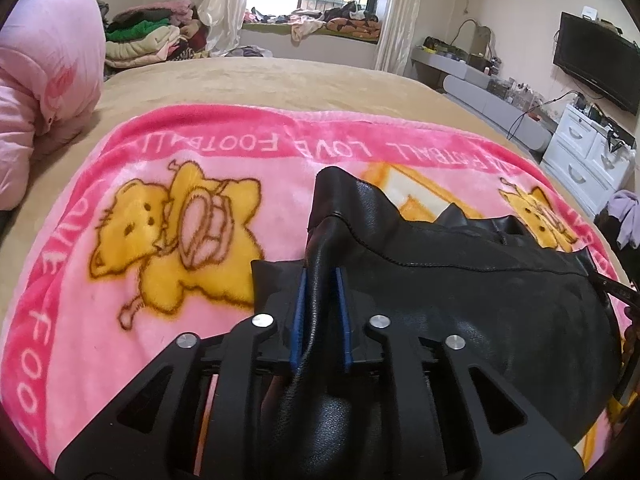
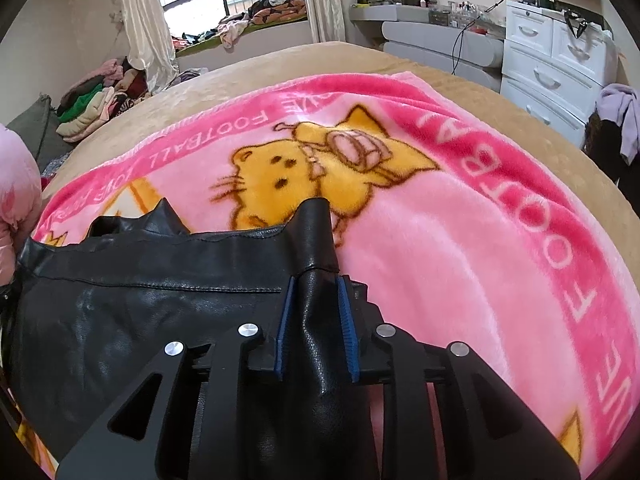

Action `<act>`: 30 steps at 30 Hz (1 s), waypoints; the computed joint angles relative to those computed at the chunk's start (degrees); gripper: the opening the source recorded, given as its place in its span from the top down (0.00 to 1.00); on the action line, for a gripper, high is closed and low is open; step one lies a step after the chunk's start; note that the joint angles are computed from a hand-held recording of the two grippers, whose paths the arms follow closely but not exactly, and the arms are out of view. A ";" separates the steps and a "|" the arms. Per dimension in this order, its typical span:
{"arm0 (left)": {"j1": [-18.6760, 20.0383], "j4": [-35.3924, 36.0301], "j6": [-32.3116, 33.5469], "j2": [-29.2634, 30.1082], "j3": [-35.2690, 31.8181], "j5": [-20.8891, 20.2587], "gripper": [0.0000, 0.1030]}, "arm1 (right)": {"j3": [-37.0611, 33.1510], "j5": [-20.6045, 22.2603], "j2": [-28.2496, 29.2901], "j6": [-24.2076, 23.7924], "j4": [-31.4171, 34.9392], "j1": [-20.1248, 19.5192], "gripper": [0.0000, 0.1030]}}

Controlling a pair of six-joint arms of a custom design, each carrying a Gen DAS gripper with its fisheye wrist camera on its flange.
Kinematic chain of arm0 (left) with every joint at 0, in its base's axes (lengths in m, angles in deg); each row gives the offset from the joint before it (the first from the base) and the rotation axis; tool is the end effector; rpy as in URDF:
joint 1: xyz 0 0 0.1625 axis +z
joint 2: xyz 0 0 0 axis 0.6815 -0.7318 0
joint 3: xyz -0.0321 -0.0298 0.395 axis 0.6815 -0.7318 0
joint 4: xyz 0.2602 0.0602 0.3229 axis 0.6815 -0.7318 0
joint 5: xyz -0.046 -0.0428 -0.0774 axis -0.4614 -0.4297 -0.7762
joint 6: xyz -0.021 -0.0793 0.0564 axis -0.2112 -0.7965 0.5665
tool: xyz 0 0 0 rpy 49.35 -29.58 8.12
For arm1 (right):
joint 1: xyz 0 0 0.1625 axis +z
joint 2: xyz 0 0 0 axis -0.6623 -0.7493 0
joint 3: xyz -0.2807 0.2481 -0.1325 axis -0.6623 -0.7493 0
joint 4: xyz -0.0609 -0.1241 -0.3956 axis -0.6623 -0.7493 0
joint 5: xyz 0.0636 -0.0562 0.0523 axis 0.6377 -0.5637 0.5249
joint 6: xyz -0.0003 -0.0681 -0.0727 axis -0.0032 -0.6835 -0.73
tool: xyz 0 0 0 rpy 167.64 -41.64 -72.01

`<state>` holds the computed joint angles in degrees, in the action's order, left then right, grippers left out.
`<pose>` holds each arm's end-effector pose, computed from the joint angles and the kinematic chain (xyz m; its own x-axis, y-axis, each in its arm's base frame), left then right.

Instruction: Fold large clothes

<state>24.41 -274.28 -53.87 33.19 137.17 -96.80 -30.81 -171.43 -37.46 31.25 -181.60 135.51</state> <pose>-0.0455 -0.6726 0.2366 -0.7477 -0.3856 -0.5407 0.2651 0.5732 -0.7754 0.1562 -0.8584 0.0941 -0.7625 -0.2776 0.5844 -0.5509 0.7523 -0.3613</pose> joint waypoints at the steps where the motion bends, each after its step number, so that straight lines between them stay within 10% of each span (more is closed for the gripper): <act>1: -0.12 0.39 -0.37 -0.02 0.02 0.55 0.87 | -0.06 -0.23 -0.02 0.11 0.36 0.01 0.76; 7: -0.79 2.29 -0.70 -0.13 -0.11 1.68 0.67 | 0.86 -1.79 -0.64 -0.72 0.74 0.30 0.66; 18: -3.55 2.68 1.07 -0.42 0.30 6.02 0.23 | 13.14 2.75 -10.23 3.86 2.92 -0.52 0.12; 30: -6.46 6.30 -2.68 -3.81 4.07 11.77 0.09 | 30.67 6.09 -21.01 -2.33 -1.87 0.09 0.06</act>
